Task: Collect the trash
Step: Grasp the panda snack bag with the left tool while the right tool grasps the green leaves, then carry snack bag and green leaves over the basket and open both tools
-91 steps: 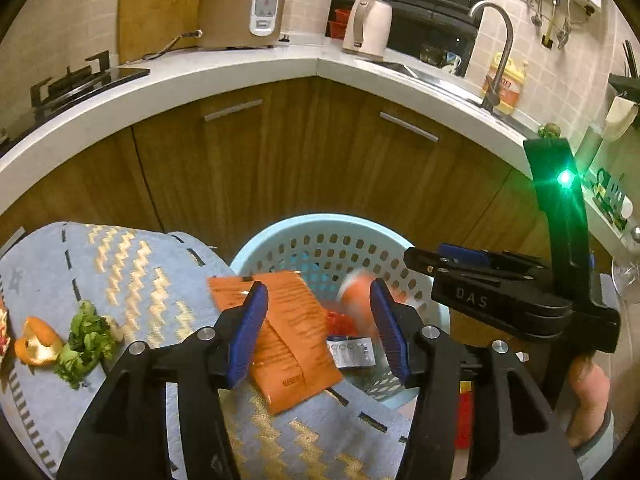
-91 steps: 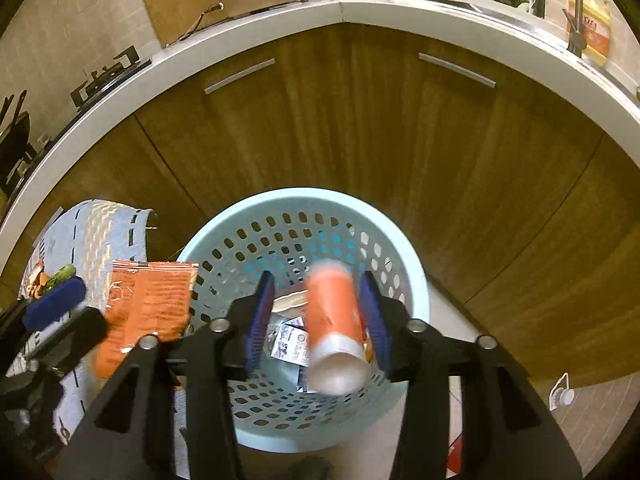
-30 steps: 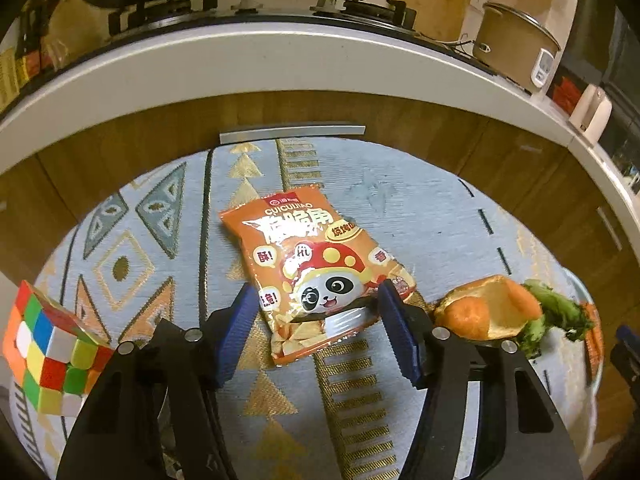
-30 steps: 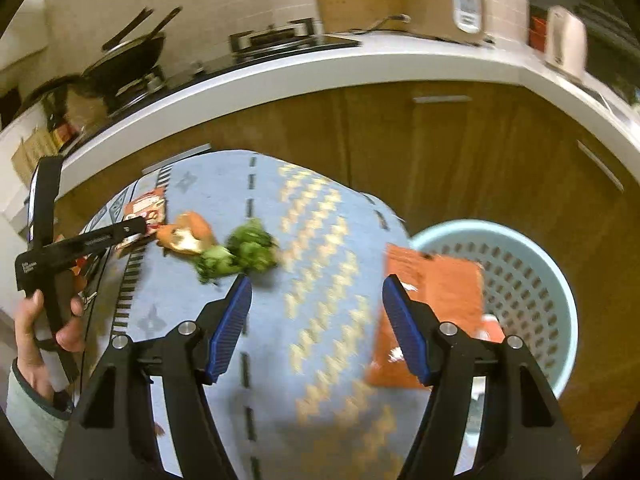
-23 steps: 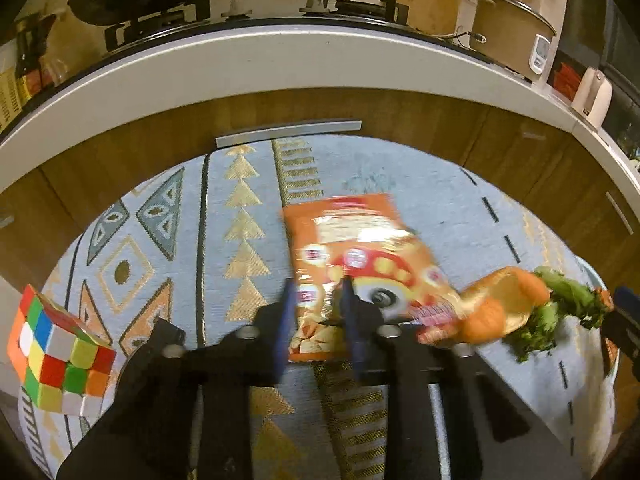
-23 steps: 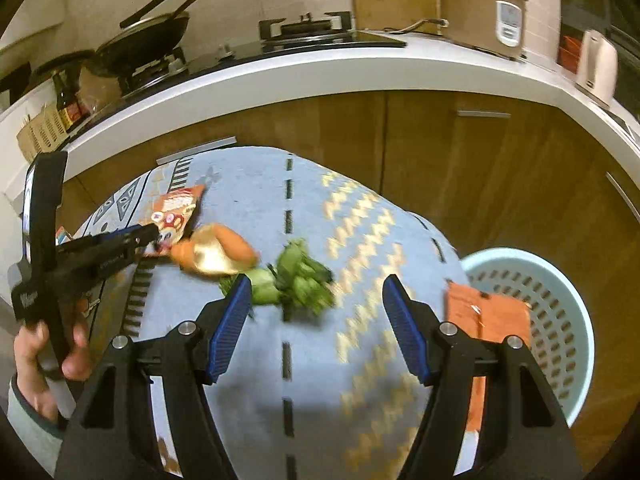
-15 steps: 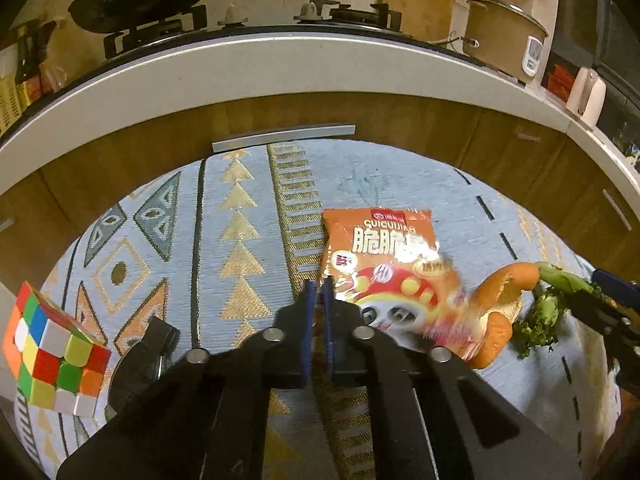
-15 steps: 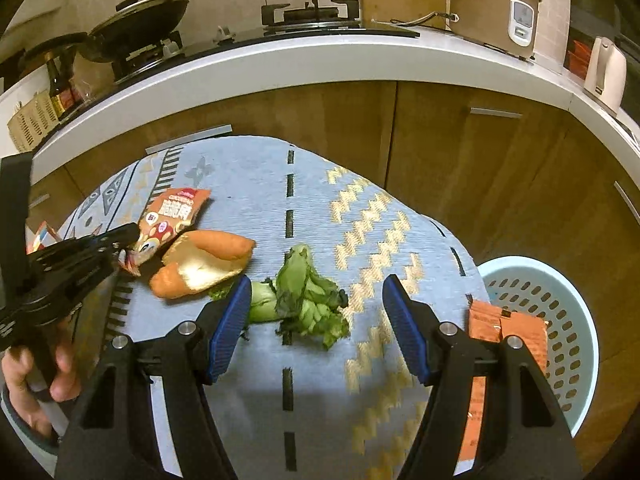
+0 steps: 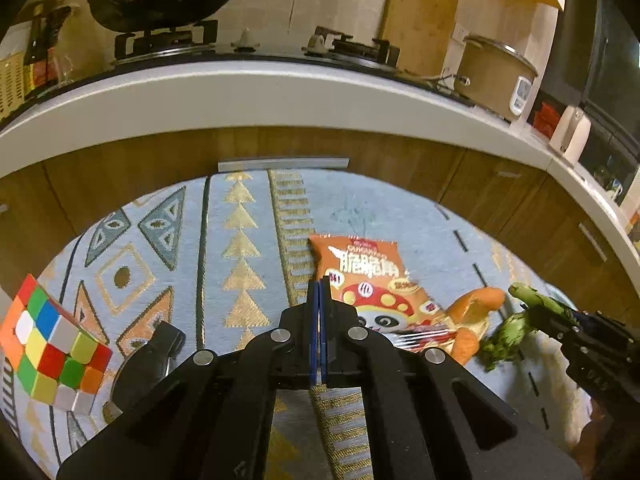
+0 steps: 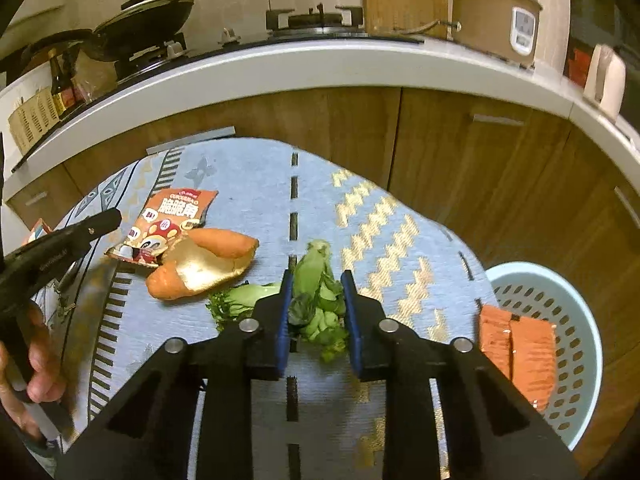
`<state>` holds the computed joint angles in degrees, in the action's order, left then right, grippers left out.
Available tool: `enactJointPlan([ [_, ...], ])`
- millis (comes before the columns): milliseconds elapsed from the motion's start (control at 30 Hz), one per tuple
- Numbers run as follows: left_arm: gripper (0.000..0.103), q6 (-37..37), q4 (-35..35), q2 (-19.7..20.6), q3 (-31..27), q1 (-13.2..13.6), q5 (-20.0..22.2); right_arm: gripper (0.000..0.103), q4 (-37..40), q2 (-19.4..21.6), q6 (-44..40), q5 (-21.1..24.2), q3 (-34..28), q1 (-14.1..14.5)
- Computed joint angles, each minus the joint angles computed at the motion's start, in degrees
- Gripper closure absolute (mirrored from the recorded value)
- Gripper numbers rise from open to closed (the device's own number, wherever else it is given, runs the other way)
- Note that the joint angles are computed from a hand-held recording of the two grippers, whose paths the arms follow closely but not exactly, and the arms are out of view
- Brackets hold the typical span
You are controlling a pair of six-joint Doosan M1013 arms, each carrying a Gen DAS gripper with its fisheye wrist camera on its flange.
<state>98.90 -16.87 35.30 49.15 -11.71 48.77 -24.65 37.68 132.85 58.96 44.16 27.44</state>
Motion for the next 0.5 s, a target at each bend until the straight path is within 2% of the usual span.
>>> enactJointPlan([
  [200, 0.103, 2.3, -3.4, -1.0, 0.9, 0.4, -1.6, 0.085, -6.2, -1.5, 3.9, -2.3, 1.8, 0.8],
  [267, 0.103, 3.3, -4.7, -0.8, 0.4, 0.6, -0.7, 0.085, -6.7, -2.1, 4.6, -2.8, 2.2, 0.7],
  [333, 0.103, 4.5, -6.4, 0.0, -1.1, 1.0, 2.1, 0.085, -6.7, -2.7, 4.8, -3.5, 3.0, 0.6],
  [367, 0.091, 3.8, -6.6, 0.8, -2.4, 1.1, 4.3, 0.085, -6.6, -2.9, 4.8, -3.8, 3.3, 0.6],
  [400, 0.067, 2.3, -5.8, 1.3, -3.3, 1.2, 5.4, 0.085, -6.8, -3.1, 4.9, -3.9, 3.6, 0.7],
  [467, 0.043, 0.1, -3.4, 2.2, -4.5, 0.9, 6.8, 0.085, -6.7, -3.2, 4.6, -3.9, 3.8, 0.8],
  [500, 0.042, 0.6, -3.4, 2.6, -5.1, 0.8, 8.1, 0.085, -6.3, -3.2, 4.4, -4.0, 3.9, 0.8],
])
